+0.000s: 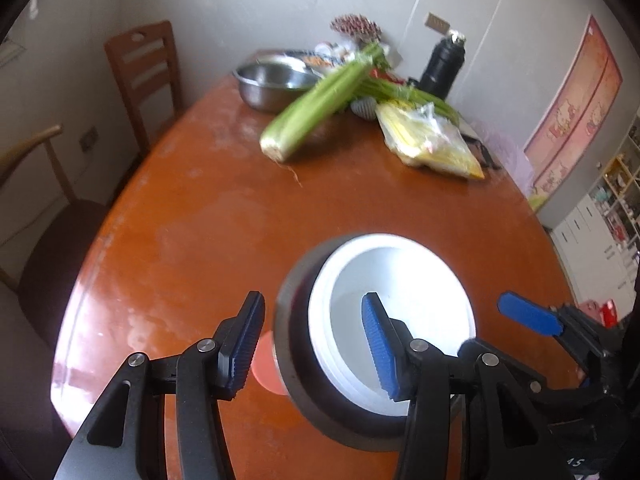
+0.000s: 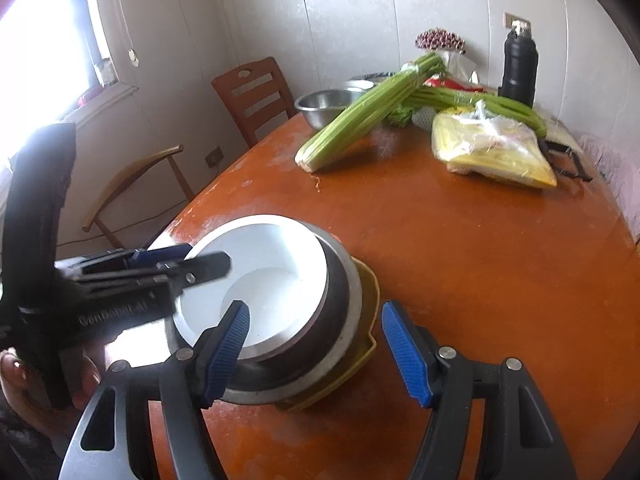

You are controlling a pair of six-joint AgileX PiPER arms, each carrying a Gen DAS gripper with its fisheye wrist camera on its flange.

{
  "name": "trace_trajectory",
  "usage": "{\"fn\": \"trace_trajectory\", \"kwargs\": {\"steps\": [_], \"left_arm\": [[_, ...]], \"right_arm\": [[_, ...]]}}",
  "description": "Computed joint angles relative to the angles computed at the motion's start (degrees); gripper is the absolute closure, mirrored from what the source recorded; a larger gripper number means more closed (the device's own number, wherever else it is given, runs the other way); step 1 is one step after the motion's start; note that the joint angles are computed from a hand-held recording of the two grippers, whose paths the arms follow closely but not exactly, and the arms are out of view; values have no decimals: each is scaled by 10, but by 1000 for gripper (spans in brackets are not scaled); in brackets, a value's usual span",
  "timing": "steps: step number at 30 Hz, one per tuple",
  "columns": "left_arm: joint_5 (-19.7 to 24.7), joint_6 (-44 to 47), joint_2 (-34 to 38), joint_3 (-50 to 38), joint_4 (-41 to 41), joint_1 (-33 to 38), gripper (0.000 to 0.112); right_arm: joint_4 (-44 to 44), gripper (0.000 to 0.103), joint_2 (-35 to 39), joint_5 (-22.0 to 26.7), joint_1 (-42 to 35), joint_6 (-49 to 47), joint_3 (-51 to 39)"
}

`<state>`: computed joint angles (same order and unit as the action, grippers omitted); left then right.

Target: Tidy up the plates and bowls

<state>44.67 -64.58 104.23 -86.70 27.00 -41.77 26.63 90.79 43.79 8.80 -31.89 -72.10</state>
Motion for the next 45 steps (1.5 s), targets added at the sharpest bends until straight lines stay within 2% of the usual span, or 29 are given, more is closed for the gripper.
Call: {"fn": "trace_trajectory", "kwargs": {"steps": [5,11,15,17,21,24,28,33,45], "left_arm": [[44,-79,-27,19,80,-43,60],[111,-203,-54,56,176,-143,57],[162,-281,-53,71,212,-205,56],[165,-308,-54,82,218,-222,56],[181,-323,-36,80,204,-249,56],[170,-305,-22,78,167,-251,56],[176,-314,-15,81,163,-258,56],[163,-310,-2,66,160,-264,56],[158,-297,22,47,144,-264,56]], "right_arm": [[0,34,-36,-22,1,-7,35],[10,34,-108,-64,-8,-35,114],[51,27,-166,-74,-42,-69,188],[62,27,-179,-51,-66,-81,206],[50,26,-229,-59,-92,-90,262],[45,26,-261,-62,-109,-101,295],[62,24,-293,-53,-139,-135,323],[29,22,-308,-52,-141,-111,339],[17,22,-322,-47,-146,-104,351]]}}
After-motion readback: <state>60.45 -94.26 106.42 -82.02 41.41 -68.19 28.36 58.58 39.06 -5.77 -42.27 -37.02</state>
